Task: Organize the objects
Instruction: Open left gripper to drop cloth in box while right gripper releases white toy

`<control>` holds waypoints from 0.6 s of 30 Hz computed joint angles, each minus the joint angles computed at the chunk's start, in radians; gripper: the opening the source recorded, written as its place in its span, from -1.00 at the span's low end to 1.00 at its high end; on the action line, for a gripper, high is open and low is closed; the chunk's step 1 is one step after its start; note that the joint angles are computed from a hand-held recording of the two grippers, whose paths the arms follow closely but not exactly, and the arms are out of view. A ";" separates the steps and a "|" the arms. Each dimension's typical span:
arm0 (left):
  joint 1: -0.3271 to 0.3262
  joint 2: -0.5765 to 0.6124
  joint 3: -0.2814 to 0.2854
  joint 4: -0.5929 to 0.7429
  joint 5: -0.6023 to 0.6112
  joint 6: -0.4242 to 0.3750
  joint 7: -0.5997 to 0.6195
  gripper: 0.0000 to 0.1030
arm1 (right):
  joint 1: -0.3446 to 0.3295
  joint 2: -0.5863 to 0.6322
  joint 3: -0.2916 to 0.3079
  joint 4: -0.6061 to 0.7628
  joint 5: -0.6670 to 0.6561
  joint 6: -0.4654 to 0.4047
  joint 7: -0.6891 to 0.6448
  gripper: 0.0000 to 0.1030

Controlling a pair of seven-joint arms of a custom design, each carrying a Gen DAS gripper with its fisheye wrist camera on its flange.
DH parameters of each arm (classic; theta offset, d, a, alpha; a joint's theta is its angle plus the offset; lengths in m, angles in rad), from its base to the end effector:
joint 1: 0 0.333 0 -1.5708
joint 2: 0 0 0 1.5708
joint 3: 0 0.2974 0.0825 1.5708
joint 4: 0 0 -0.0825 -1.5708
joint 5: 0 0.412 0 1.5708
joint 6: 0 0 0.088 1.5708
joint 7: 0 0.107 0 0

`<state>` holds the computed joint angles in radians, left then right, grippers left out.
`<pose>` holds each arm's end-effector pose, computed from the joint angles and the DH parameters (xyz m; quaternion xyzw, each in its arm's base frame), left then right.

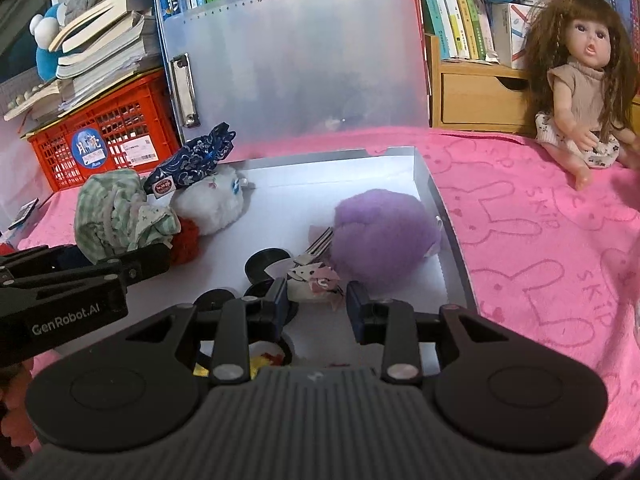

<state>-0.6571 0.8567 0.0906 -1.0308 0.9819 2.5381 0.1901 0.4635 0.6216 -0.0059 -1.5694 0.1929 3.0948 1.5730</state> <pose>0.6781 -0.4773 0.3796 -0.6471 0.5846 -0.3495 0.3426 0.6894 0.3228 0.3562 -0.7158 0.5447 -0.1913 0.3930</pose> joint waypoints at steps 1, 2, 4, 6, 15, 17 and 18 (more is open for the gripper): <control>0.000 -0.002 0.000 -0.003 0.000 0.002 -0.003 -0.06 | 0.000 -0.001 0.001 -0.001 0.001 0.002 0.000 -0.16; 0.001 -0.003 -0.002 -0.005 -0.002 0.005 -0.001 -0.04 | -0.001 -0.003 0.002 -0.004 0.002 0.004 -0.001 -0.10; 0.005 -0.005 -0.008 -0.008 -0.010 0.010 0.007 0.03 | -0.004 -0.007 0.006 -0.010 0.004 0.009 -0.005 0.01; 0.006 -0.009 -0.009 -0.013 -0.014 0.012 0.010 0.11 | -0.004 -0.012 0.006 -0.016 0.005 0.016 -0.009 0.06; -0.003 -0.041 -0.004 -0.054 0.007 0.012 -0.014 0.57 | -0.012 -0.038 0.019 -0.052 0.020 0.046 -0.030 0.21; -0.004 -0.055 -0.004 -0.073 0.020 0.022 -0.026 0.62 | -0.020 -0.047 0.030 -0.067 0.025 0.058 -0.042 0.26; -0.004 -0.061 -0.004 -0.080 0.027 0.024 -0.030 0.65 | -0.021 -0.052 0.032 -0.076 0.026 0.066 -0.048 0.28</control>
